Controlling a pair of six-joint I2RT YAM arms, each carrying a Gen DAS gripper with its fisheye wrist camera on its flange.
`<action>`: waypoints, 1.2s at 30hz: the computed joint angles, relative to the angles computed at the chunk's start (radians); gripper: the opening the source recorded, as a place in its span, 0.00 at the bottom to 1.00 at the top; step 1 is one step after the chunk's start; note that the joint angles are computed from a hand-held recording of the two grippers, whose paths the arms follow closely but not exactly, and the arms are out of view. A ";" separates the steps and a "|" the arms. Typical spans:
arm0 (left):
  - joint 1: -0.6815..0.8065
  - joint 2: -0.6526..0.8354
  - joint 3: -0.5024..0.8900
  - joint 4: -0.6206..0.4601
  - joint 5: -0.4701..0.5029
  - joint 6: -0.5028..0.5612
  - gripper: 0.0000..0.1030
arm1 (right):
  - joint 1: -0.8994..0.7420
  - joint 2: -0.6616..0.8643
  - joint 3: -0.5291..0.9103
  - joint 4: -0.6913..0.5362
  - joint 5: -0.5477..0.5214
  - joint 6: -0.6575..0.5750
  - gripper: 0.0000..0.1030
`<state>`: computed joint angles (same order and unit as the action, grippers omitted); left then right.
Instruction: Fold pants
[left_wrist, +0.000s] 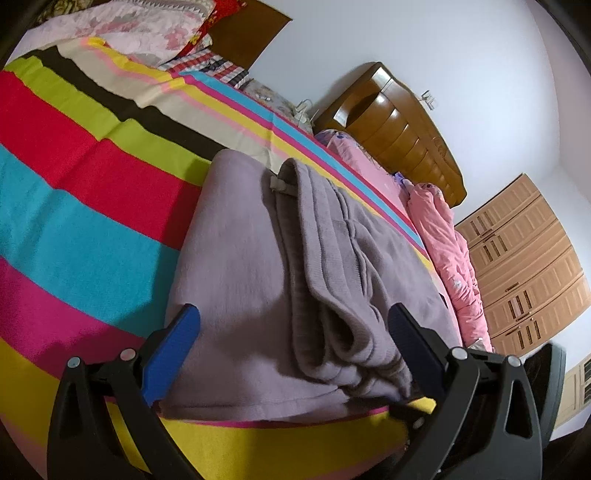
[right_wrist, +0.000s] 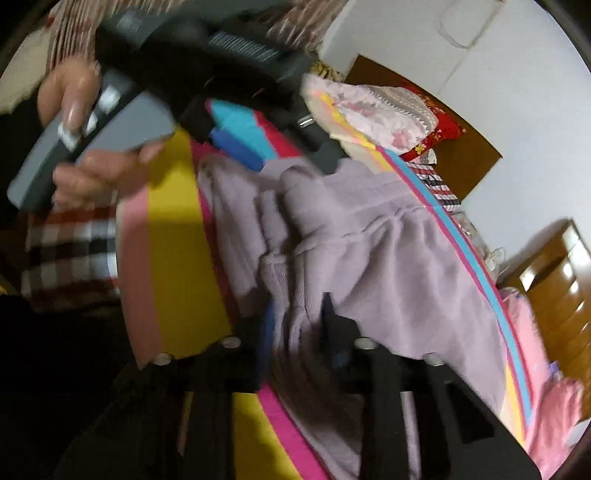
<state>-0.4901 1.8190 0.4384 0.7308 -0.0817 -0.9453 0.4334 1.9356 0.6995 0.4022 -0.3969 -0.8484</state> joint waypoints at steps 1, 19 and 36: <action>0.007 -0.023 -0.009 -0.006 0.020 -0.020 0.98 | -0.042 -0.019 0.021 -0.041 -0.081 0.050 0.15; 0.199 0.331 0.479 -0.084 0.647 -0.087 0.97 | -0.061 -0.007 -0.086 0.181 -0.101 0.045 0.21; 0.122 0.289 0.416 -0.058 0.441 0.034 0.98 | -0.589 -0.059 -0.178 0.146 -0.221 0.328 0.80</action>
<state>-0.3676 2.1081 0.8542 0.6731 0.3596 -0.9117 -0.1560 1.8768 0.5216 0.5480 -0.6176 -0.5201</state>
